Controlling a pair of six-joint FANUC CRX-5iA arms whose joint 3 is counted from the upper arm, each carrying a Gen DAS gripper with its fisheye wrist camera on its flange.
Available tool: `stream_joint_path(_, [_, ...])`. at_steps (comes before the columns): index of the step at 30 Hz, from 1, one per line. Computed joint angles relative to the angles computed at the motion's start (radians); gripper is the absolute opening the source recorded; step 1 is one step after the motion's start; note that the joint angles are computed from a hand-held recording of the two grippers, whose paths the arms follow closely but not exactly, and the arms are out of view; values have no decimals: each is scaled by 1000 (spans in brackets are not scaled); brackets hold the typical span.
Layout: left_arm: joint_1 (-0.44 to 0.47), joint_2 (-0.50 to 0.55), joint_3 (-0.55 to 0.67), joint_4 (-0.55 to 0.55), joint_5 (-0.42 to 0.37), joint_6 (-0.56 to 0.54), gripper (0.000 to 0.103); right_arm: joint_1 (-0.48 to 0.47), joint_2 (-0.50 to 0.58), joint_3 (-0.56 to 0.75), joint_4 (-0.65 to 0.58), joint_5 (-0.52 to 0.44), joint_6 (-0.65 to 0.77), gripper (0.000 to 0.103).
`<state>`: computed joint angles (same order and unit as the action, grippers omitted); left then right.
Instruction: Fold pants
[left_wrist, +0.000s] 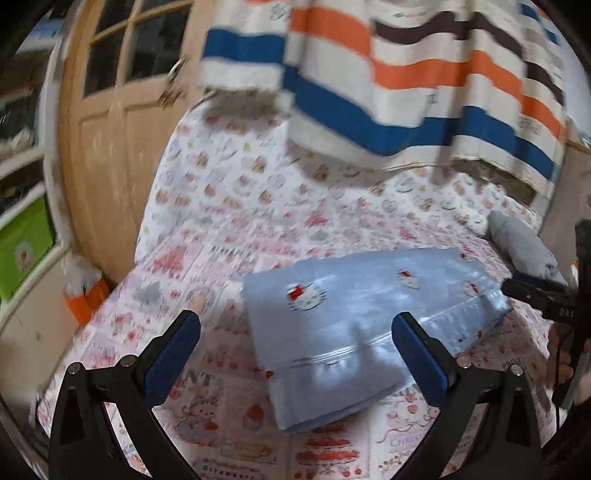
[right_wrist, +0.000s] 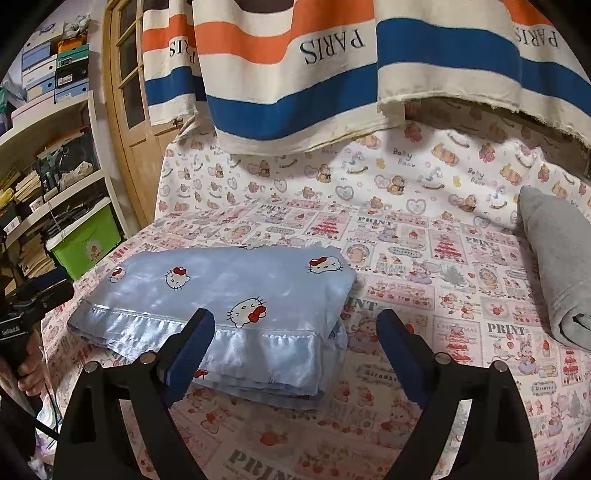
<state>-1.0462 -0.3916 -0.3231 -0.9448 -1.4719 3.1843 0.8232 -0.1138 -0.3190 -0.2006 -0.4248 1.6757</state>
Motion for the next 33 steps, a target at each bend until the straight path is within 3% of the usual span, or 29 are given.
stream_joint_path(4, [135, -104, -76, 113, 134, 23, 103, -54, 71, 112, -104, -139, 48, 90])
stream_joint_path(7, [263, -183, -142, 216, 269, -30, 102, -108, 130, 194, -203, -221, 89, 90])
stream_joint_path(10, [453, -267, -230, 391, 452, -181, 95, -174, 215, 309, -327, -350, 157, 90])
stream_joint_path(12, [592, -314, -298, 544, 565, -324, 83, -208, 272, 380, -395, -430, 188, 90])
stream_joint_path(13, [630, -323, -317, 589, 592, -365, 82, -218, 290, 402, -420, -456, 202, 90])
stream_joint_path(14, [632, -319, -314, 584, 598, -373, 81, -225, 312, 427, -438, -483, 212, 90])
stream_joint_path(18, [672, -293, -311, 625, 610, -453, 65, -176, 310, 410, -354, -415, 174, 90])
stream_joint_path(21, [704, -284, -324, 671, 650, -523, 65, -149, 312, 405, -330, -391, 187, 89])
stream_joint_path(25, [697, -233, -304, 684, 672, -565, 65, -145, 323, 430, -393, -433, 270, 84])
stream_joint_path(26, [690, -222, -296, 677, 674, -562, 65, -148, 329, 440, -416, -453, 291, 79])
stream_joint_path(28, [694, -207, -300, 695, 701, -589, 53, -148, 332, 447, -452, -464, 322, 73])
stream_joint_path(29, [703, -203, -304, 718, 711, -621, 41, -141, 338, 454, -454, -478, 331, 67])
stream_joint_path(30, [719, -204, -317, 756, 730, -667, 28, -126, 334, 449, -435, -466, 333, 63])
stream_joint_path(31, [749, -206, -346, 831, 767, -745, 23, -117, 329, 442, -424, -461, 334, 58])
stream_joint_path(33, [740, -190, -331, 824, 761, -753, 11, -93, 325, 429, -390, -446, 329, 37])
